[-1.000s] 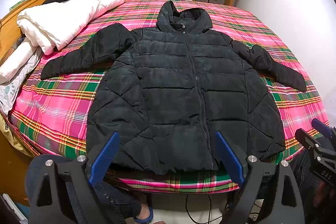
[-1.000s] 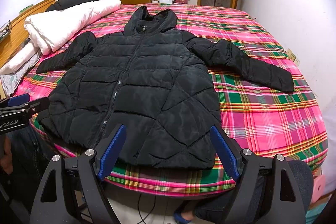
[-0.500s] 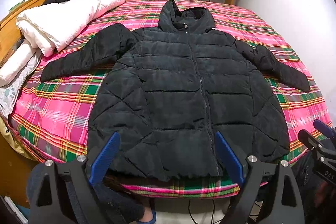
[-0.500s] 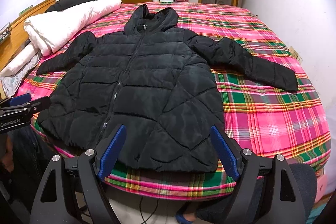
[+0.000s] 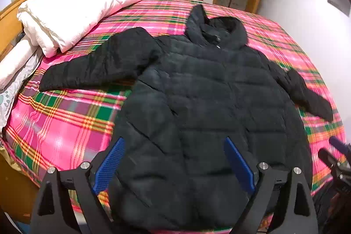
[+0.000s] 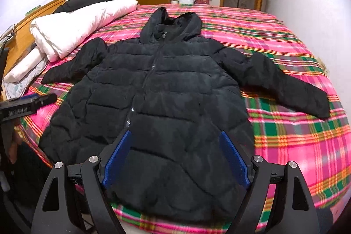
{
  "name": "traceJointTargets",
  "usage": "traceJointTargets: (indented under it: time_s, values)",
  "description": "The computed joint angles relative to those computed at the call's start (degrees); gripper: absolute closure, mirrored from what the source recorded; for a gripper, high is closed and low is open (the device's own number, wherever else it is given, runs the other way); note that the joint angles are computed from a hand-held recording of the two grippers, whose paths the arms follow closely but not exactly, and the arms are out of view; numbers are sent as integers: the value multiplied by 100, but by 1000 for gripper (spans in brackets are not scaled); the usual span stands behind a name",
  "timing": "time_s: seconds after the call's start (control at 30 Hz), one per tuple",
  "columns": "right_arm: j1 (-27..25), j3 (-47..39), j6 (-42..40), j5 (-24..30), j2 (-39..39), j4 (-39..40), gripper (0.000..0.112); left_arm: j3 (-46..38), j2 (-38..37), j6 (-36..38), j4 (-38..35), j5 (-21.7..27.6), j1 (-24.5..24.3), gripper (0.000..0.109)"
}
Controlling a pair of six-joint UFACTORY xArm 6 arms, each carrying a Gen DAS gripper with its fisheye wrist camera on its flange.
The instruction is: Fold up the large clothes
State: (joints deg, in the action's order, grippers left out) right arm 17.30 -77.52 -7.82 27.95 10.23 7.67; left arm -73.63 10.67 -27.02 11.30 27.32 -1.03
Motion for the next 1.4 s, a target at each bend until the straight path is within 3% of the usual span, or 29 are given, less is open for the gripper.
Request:
traceJointTargets:
  time_s: [0.13,0.27,0.43,0.7,0.8,1.0,1.07,1.17,1.2,1.27,1.33,1.4]
  values:
    - [78,-725,20,160,622,-149,30,-544,418,203,-88,71,348,27]
    - [140,-1451,96,394,1187,-274,30,-1201,949,351,-71,244,693,27]
    - [159,-2464,206,736,1958,-443,30,-1937,1668,918,-856,381,1125,27]
    - [125,-4081,344,1352,3121,-734,30,-2976,2820,255,-785,467,1765,29]
    - [109,-4525,399,1544,3440,-823,30,-3380,3248,207,-1127,437,1994,30]
    - [75,-5382,497,1975,4055,-966,30,-4257,4054,-693,-802,473,2362,30]
    - [68,-5563,513,2093,4185,-1005,30,-4521,4305,-679,-1012,420,2451,30]
    - [63,-5902,520,2272,4421,-1021,30,-4952,4626,-895,-582,371,2469,30]
    - [62,-5982,525,2319,4477,-1020,30,-5135,4743,-951,-425,419,2460,32]
    - [60,-6066,538,2377,4538,-1021,30,-5429,4933,-983,-188,466,2440,48]
    - [57,-6242,558,2490,4643,-1012,30,-5606,5017,-772,-328,481,2428,78]
    - [41,-6196,541,2470,4613,-973,30,-5640,4962,-797,-191,545,2404,92]
